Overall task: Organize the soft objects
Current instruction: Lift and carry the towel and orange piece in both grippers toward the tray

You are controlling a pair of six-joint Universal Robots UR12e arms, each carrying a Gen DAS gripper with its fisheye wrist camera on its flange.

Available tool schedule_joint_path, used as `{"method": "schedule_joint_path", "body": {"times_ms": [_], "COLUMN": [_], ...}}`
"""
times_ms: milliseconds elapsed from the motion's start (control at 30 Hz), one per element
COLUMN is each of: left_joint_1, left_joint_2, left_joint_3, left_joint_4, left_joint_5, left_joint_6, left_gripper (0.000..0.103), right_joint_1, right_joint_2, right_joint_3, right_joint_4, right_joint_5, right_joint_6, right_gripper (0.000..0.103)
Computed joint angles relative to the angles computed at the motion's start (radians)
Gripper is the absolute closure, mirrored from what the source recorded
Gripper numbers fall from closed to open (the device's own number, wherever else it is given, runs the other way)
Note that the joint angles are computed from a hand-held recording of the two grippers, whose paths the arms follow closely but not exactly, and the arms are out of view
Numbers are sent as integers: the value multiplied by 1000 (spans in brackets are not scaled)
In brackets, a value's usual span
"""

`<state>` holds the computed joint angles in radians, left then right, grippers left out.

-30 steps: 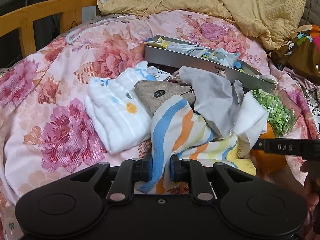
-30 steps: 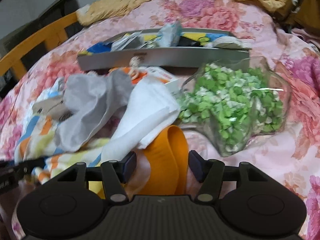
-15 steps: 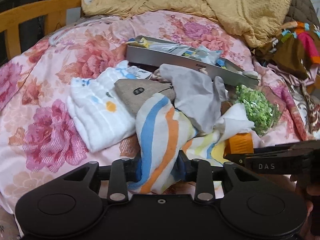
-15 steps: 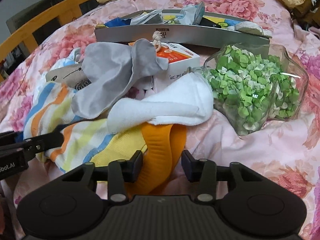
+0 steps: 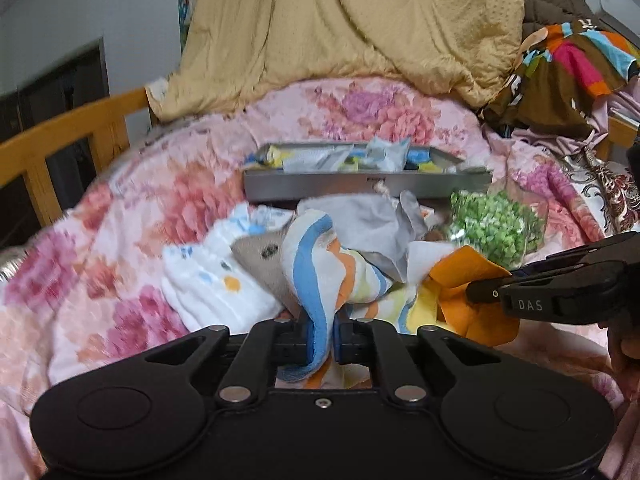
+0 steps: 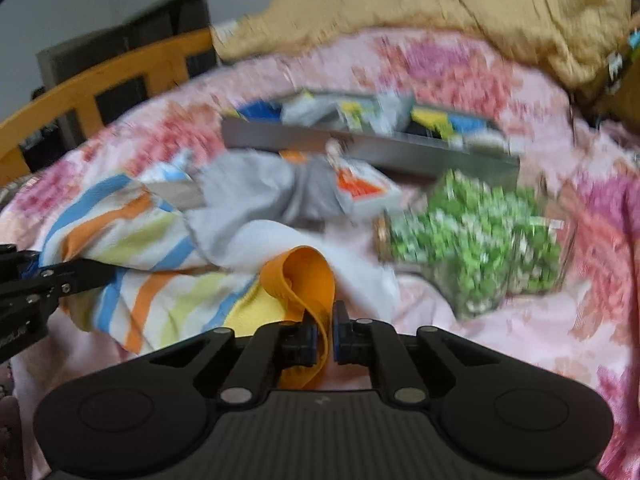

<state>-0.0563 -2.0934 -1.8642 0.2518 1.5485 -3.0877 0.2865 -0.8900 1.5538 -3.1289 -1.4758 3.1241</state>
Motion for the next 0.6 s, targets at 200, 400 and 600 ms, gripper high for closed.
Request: {"method": "schedule_joint_path", "body": {"times_ms": [200, 400, 600], "left_joint_1": [11, 29, 25], "left_joint_2": [31, 40, 22], "left_joint_3": [-7, 21, 98], "left_joint_4": [17, 32, 17], "left_joint_5": [-29, -124, -136], "left_joint_6": [-58, -158, -209], "left_gripper": [94, 94, 94], "right_joint_1": [-3, -10, -27], "right_joint_2": [-8, -9, 4], "right_joint_3": [34, 34, 0], "right_joint_4": [-142, -194, -212], "right_joint_5": [49, 72, 93], "right_joint_6": [8, 40, 82], "right_gripper": [96, 96, 95]}}
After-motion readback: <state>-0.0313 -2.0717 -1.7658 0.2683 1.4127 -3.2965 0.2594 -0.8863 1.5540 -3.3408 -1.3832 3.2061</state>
